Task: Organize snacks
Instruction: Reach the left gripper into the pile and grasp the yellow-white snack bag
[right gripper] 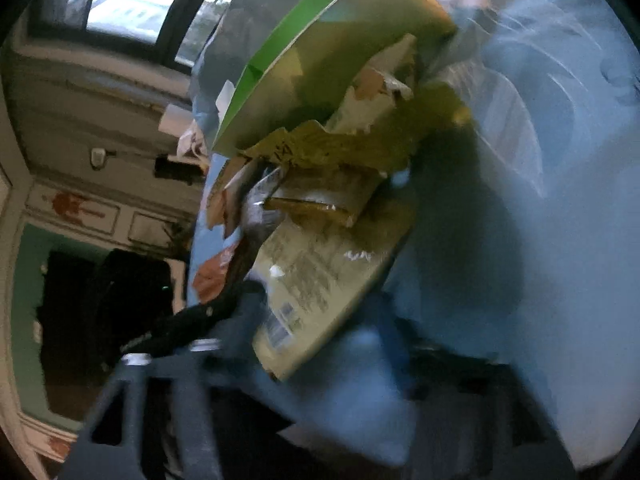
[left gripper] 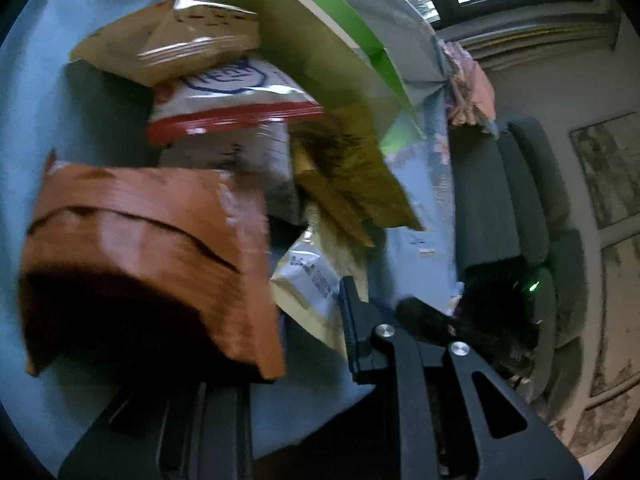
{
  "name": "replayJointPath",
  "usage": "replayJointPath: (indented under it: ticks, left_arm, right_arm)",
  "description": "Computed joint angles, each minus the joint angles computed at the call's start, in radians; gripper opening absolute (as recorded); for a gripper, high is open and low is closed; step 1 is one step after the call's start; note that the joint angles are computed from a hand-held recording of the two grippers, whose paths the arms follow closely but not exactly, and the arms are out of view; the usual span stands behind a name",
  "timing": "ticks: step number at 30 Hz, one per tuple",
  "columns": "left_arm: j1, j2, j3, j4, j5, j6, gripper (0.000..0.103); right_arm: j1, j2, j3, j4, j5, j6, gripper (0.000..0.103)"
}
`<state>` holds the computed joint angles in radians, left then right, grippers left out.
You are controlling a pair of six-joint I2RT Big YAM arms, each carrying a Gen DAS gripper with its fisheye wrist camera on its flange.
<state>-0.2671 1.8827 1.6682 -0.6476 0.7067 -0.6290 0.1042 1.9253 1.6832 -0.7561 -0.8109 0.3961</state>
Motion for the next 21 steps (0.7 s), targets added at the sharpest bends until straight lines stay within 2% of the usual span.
replayJointPath:
  ticks: [4,9,12,14,17,21]
  left_arm:
    - [0.006,0.007,0.008,0.031,0.041,-0.052,0.021]
    - [-0.004,0.011,0.032,-0.007,0.027,-0.023,0.021]
    - [-0.013,0.017,0.051,-0.03,0.003,0.0,0.021]
    - [-0.018,0.021,0.068,-0.061,-0.028,0.028,0.021]
    - [-0.026,0.03,0.083,-0.097,-0.045,0.06,0.021]
    - [-0.049,0.015,0.069,-0.123,-0.061,0.101,0.021]
  right_arm:
    - [-0.019,-0.02,-0.058,0.062,-0.065,0.112,0.067]
    - [-0.011,-0.013,-0.08,0.187,-0.094,0.219,0.066]
    - [0.013,0.012,-0.034,0.158,-0.063,0.187,0.043]
    - [0.028,0.018,-0.016,0.121,-0.012,0.143,0.017]
    - [0.03,0.007,-0.029,0.106,0.013,0.102,0.007]
    - [0.025,-0.036,-0.058,0.069,0.043,0.016,0.006]
